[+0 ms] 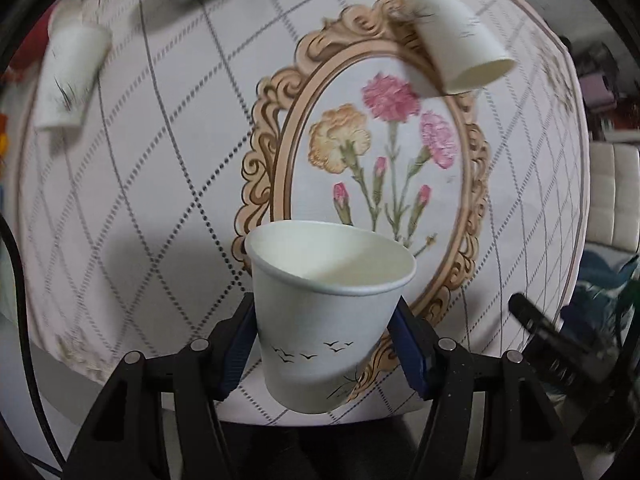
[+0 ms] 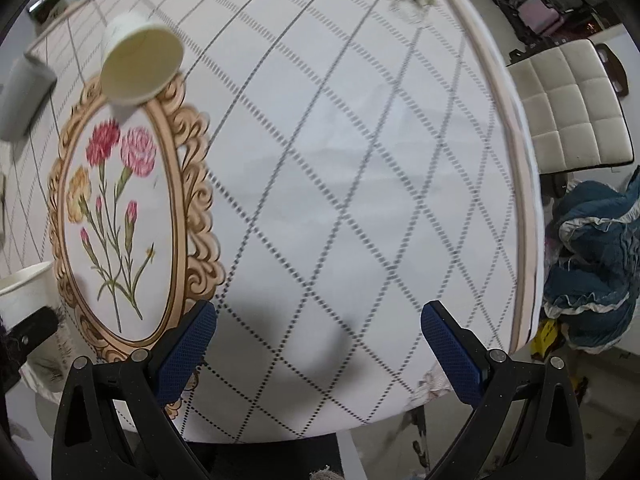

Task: Flip cup upright
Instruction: 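Lift the cup with the left gripper and rotate it mouth-up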

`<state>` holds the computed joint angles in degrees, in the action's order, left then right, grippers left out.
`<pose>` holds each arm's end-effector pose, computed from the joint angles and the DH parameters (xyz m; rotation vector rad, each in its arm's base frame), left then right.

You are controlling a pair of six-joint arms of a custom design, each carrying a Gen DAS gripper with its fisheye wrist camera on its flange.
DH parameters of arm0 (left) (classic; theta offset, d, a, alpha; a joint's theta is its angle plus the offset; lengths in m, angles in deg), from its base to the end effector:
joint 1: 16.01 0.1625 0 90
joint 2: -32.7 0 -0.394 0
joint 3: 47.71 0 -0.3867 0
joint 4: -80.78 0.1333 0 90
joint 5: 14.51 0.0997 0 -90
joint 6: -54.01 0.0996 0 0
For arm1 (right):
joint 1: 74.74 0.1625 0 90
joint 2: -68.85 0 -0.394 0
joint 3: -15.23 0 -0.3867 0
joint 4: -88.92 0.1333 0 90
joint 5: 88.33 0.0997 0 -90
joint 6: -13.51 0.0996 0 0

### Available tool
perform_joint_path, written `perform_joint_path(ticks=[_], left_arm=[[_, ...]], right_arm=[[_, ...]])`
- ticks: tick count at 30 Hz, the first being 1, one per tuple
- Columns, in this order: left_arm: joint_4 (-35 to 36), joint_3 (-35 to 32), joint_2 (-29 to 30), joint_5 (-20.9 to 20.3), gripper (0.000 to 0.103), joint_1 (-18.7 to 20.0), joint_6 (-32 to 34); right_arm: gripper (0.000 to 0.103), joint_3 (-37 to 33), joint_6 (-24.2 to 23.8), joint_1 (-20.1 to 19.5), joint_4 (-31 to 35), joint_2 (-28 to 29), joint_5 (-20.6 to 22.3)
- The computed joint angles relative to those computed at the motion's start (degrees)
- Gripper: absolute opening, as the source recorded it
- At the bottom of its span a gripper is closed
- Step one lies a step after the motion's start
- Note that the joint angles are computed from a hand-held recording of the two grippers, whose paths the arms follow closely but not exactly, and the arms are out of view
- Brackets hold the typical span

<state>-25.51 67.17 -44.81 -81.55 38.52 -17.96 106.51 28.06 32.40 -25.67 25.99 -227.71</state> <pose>-0.1224 -0.4685 0.1910 -0.7235 2.5090 -0.1399 0.2350 -0.5663 0.0416 0.2635 -2.1983 -0.1707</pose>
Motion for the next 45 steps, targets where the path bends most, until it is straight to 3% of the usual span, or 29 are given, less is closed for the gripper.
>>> perform_joint_path(ticks=[5,15,19,28,32,37,38,40,45], left_arm=[[-5.72,1.1,1.5,0.24,0.062,2.18,-0.01],[-5.77,-0.91,2.66,2.51,0.063,3.73,3.69],[-3.85,-1.97,3.31,2.94,0.082,3.76,4.83],[-1.17,-3.74,4.08,5.06,0.092,1.98,5.56],[3.85,-5.31,2.31,10.73,0.092,-1.24,6.16],[13.91,-5.32,-2.92,21.66,0.093,-7.07,1.79],[15.66,-5.01,-4.44,23.95,0.101,-7.99,0.6],[19.5,-3.56,-7.49,27.38,0.103,-9.81,-2.81],[33.28,-3.47,-11.21,29.43,0.103,-10.82,-13.21]], right_arm=[[0.103,-0.3,1.13,-0.23,0.24,1.66,-1.44],[0.103,1.95,1.67,-1.83,-0.99,0.13,-3.3],[0.103,2.4,1.84,-2.62,-0.89,-1.06,-3.04],[0.103,4.94,1.51,-3.01,-2.41,-3.73,-2.65],[0.103,5.62,1.61,-2.42,-2.68,-4.78,-1.62],[0.103,6.99,0.39,-1.35,-4.01,-6.48,0.73],[0.103,6.81,0.22,-0.88,-4.18,-6.37,1.3],[0.103,6.74,-0.43,0.25,-4.84,-6.31,2.99],[0.103,5.94,-2.25,3.77,-5.77,-4.49,6.11]])
